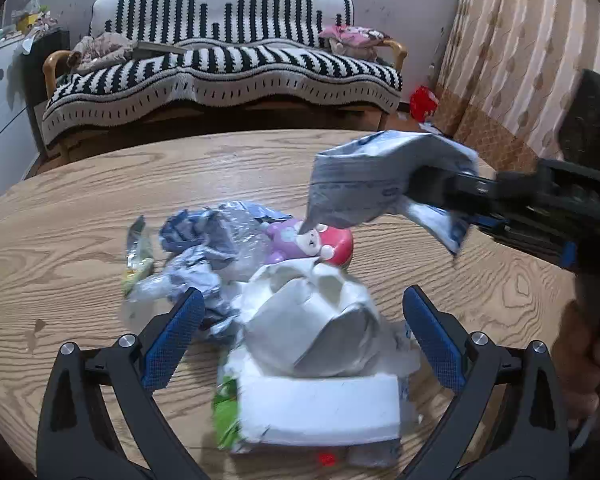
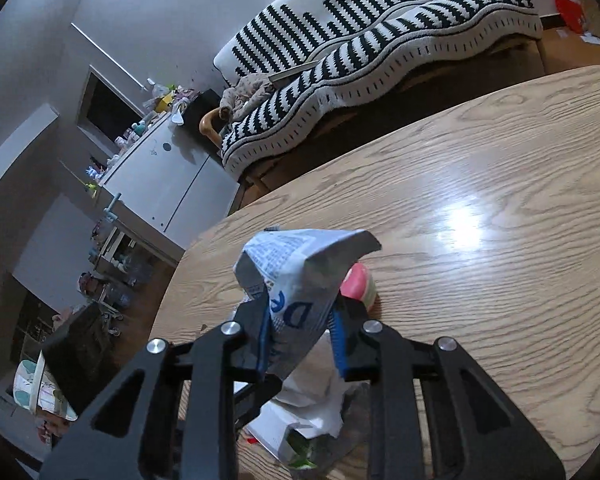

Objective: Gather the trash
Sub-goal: 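Grasp the white-blue crumpled bag with the right gripper and lift it, then grasp the white crumpled paper bag with the left gripper and lift it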

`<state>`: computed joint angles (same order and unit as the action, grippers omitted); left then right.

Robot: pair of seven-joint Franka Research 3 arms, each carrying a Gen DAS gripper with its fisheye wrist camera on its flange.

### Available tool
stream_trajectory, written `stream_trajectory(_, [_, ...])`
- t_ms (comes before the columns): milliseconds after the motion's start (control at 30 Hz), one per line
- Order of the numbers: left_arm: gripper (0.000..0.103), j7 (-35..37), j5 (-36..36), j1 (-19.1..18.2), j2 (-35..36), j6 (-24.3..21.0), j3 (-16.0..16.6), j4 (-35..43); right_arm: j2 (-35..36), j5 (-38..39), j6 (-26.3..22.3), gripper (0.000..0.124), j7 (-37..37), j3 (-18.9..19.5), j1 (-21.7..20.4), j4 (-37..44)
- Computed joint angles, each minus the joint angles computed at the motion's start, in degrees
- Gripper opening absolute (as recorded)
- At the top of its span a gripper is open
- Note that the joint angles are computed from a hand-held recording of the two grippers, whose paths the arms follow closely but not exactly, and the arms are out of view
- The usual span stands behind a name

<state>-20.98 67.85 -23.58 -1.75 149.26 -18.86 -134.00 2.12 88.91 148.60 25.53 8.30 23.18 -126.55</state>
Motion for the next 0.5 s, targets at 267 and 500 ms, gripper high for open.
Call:
stream_trajectory(267, [0.090, 8.67, -7.81, -1.99, 5.92, -5.27, 0.64, 5.97, -2.72, -1.15, -0.78, 0.024, -0.34, -1.82, -1.86, -2.75])
stream_trajectory(500, [0.061, 8.77, -10.30, -4.06, 6.63, -8.42, 1.15, 7.72, -4.55, -1.01, -1.35, 0.024, -1.16, -3.12, -3.26, -4.91])
